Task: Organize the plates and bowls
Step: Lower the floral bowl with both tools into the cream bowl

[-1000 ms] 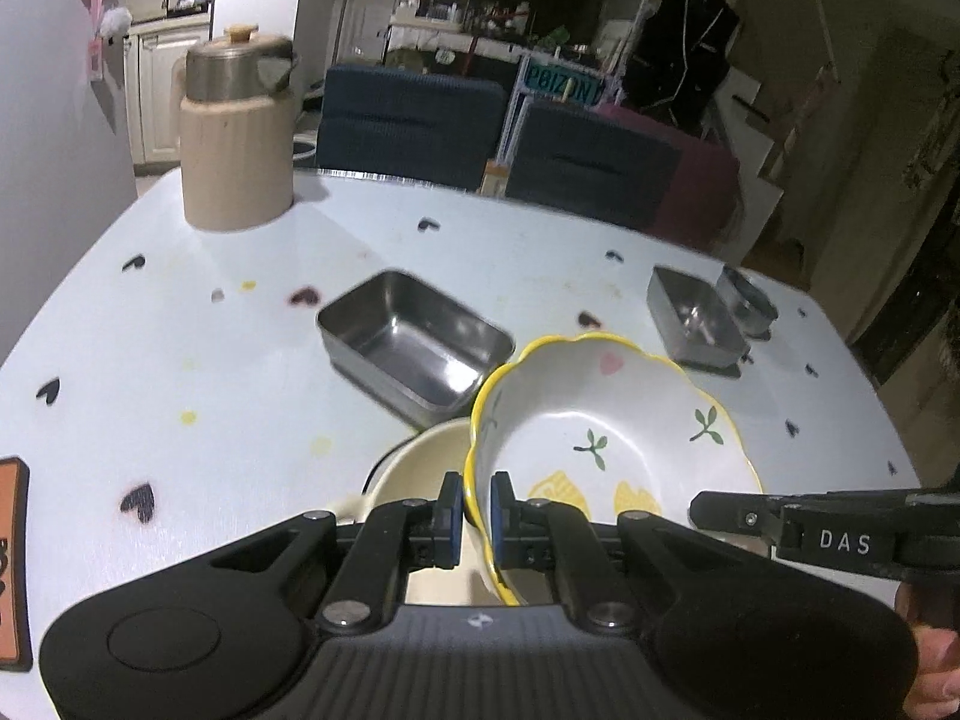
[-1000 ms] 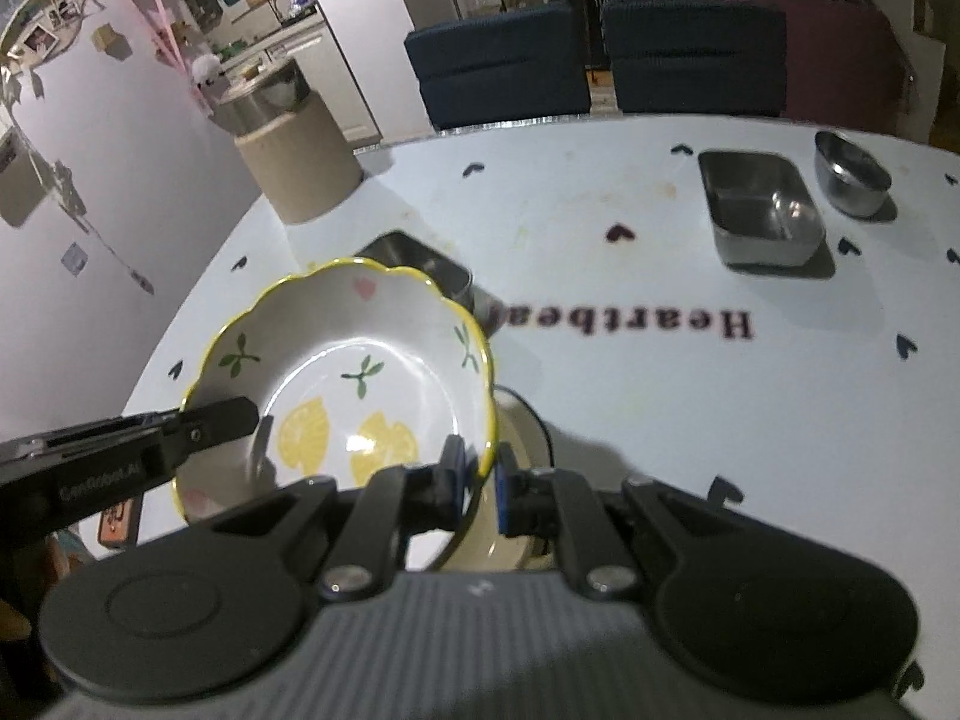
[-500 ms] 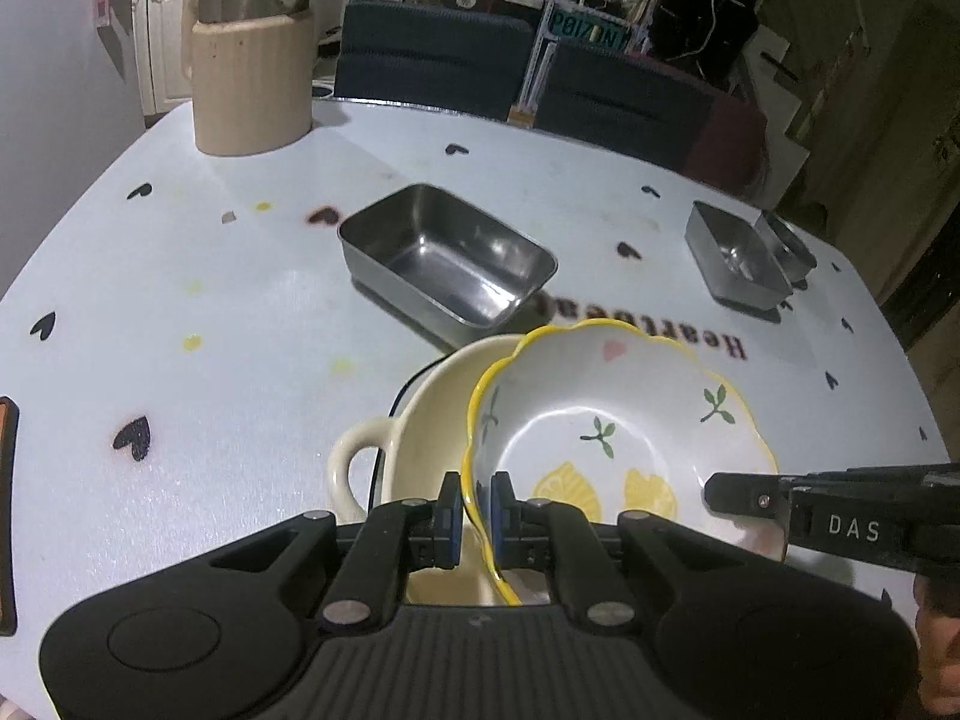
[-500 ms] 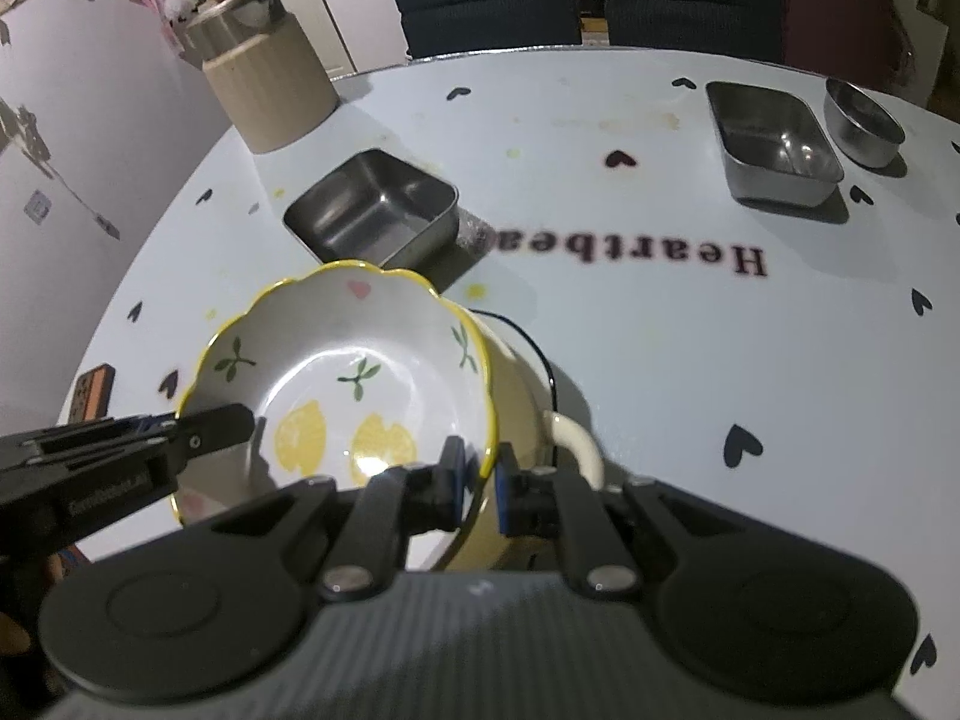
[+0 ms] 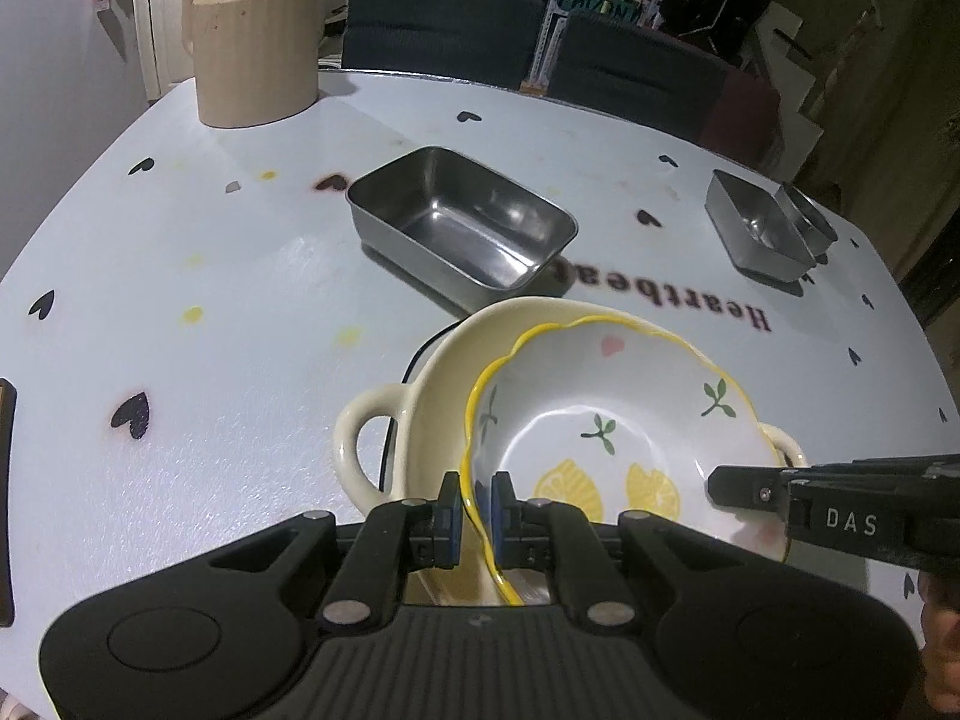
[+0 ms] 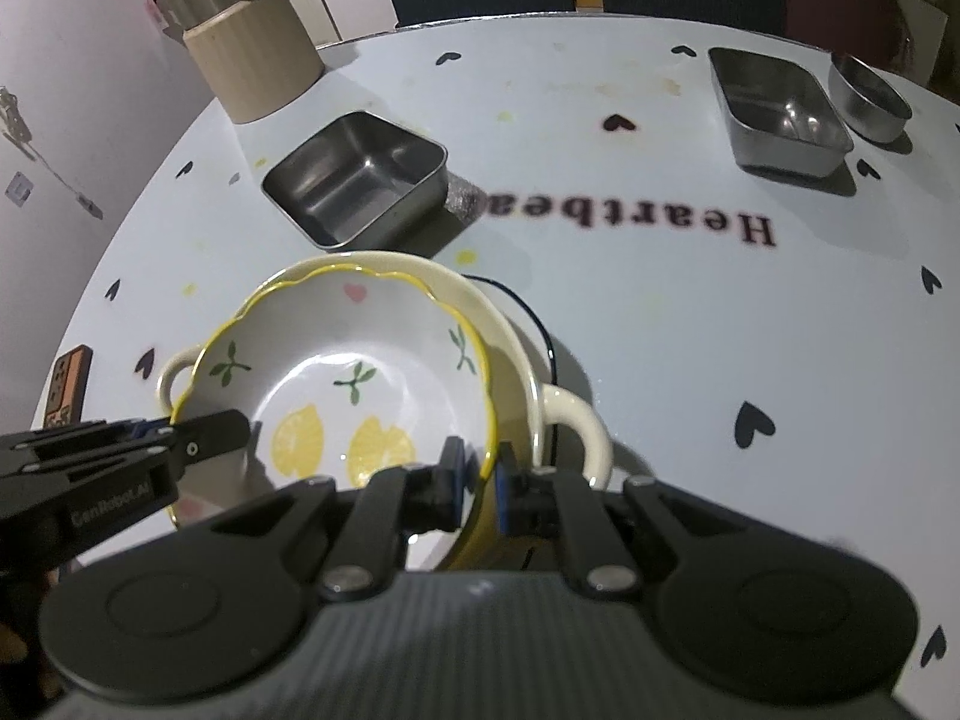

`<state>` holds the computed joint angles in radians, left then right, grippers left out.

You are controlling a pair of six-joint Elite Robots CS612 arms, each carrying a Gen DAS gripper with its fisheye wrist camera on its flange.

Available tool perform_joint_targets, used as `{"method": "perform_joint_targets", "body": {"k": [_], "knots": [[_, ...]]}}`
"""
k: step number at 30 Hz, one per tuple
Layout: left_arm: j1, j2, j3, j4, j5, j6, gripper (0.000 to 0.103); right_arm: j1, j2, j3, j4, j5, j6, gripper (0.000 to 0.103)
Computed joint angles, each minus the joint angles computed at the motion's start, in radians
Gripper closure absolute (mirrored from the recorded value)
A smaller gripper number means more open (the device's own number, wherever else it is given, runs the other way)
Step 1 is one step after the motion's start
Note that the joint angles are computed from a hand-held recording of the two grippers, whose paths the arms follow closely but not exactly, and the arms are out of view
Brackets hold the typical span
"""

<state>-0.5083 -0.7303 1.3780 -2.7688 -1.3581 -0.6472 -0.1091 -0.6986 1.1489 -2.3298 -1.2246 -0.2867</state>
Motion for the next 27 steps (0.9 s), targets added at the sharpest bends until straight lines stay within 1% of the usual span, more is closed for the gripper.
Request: {"method": "perform_joint_targets", "body": {"k": [11,16,20,25,27], "knots": [[0.003,-0.001,0.003,0.011,-0.002,-0.005,0.093,0.008,0.012,-0.016,0.026,-0.009,-0.005,0.090],[0.004,-0.001,0.003,0.009,-0.003,-0.006,0.093,0.005,0.016,-0.023,0.037,-0.003,-0.005,0.090],[0.005,-0.002,0.005,-0.001,-0.004,-0.006,0.093,0.002,0.021,-0.037,0.065,0.004,0.013,0.090],[0.005,-0.009,0.010,-0.003,0.000,-0.003,0.093,-0.003,0.019,-0.040,0.064,0.017,0.015,0.086],[0.004,-0.010,0.011,-0.001,0.003,0.002,0.093,-0.004,0.017,-0.040,0.066,0.016,0.013,0.085]]}}
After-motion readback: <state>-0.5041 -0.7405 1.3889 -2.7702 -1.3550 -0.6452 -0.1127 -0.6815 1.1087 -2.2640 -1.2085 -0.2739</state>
